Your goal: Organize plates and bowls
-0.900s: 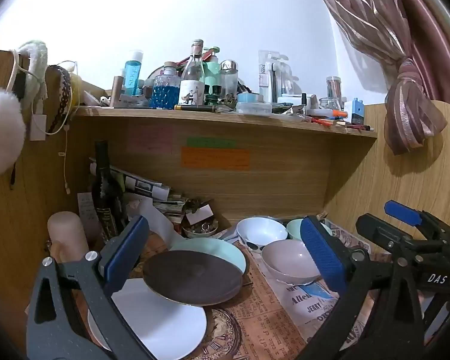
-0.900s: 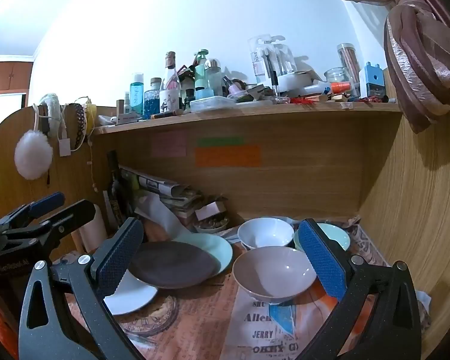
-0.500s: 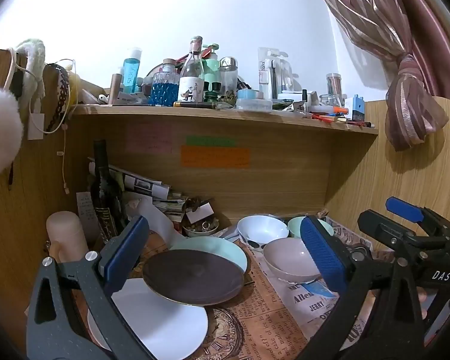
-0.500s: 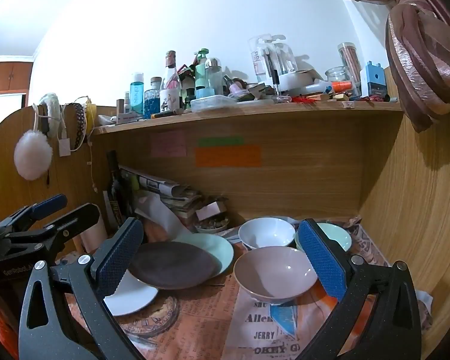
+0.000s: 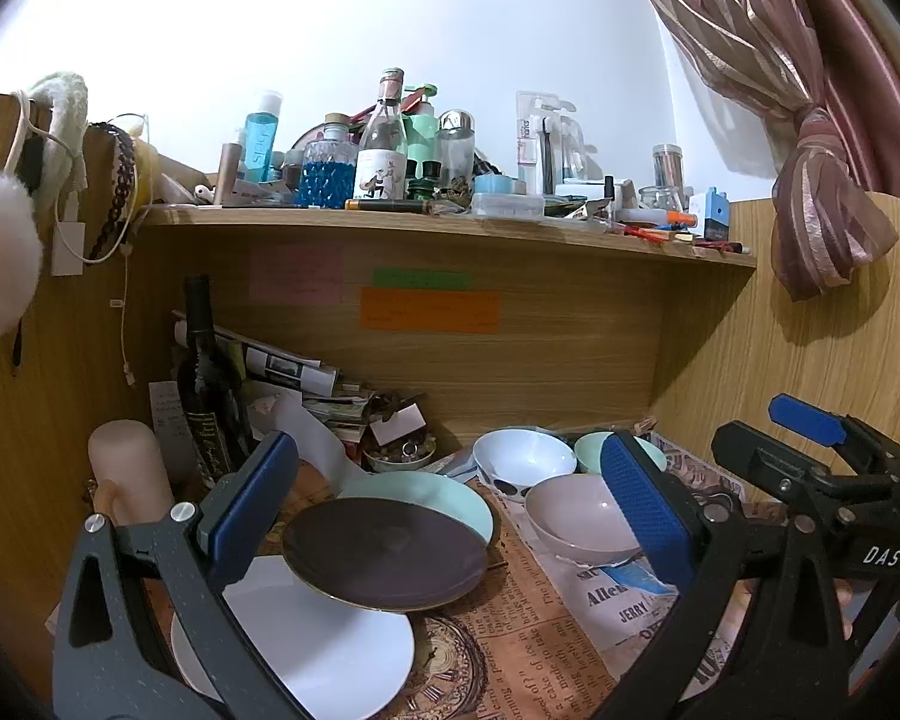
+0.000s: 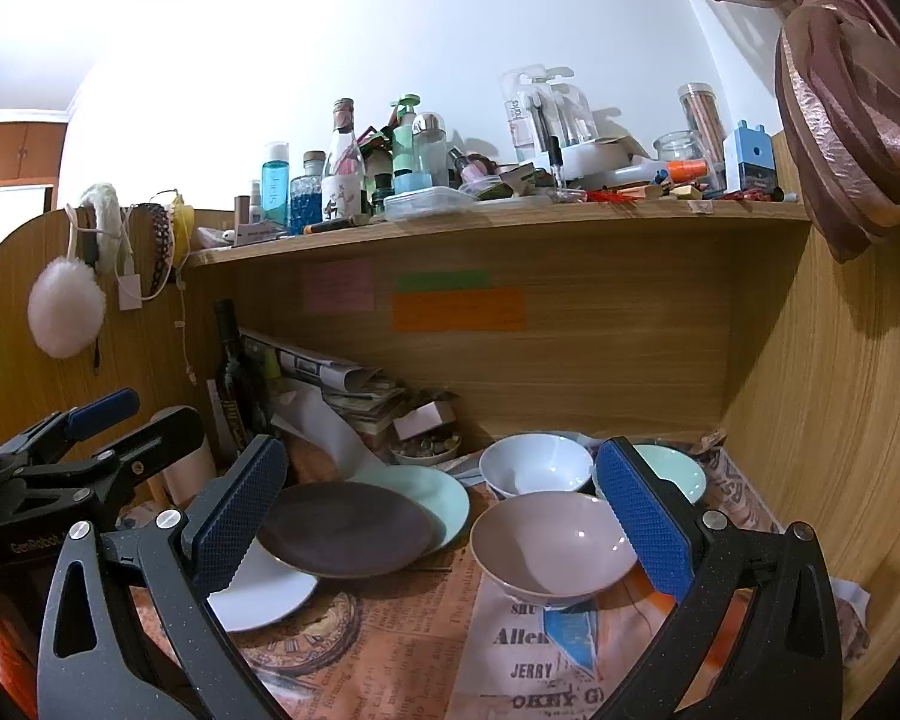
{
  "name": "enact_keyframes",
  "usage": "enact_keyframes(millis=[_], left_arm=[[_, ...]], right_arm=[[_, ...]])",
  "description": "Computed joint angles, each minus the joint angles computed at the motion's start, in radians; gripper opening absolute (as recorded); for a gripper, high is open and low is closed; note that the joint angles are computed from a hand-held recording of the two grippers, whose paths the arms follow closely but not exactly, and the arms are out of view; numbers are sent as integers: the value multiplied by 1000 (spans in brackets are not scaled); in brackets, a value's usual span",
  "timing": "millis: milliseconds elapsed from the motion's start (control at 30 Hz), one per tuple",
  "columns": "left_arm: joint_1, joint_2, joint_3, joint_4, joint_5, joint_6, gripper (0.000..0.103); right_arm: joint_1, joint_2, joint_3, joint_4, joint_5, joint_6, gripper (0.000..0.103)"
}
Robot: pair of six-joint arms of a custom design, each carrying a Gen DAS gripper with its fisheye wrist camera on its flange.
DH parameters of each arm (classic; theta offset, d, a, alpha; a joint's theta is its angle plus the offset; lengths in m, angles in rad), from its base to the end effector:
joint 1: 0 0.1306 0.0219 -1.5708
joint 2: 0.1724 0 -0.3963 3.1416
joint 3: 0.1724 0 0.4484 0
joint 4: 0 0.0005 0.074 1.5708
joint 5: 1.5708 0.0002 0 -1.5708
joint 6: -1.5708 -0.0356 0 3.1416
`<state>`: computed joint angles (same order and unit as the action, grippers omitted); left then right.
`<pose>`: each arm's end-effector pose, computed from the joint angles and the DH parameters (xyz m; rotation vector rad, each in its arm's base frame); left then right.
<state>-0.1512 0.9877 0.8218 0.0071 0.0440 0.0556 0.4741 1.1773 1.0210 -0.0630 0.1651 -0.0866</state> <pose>0.4090 -0.0644 0.4024 0.1153 1.7293 -0.1904 0.4339 0.2155 0.4235 -0.2282 1.7797 0.2548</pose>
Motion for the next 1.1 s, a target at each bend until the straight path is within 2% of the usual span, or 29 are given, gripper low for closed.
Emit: enact_keyframes(millis=[1100], left_arm=[[-1,-1,2,-2,7,-6,103]], right_arm=[[7,-2,-2,18,8,2,103]])
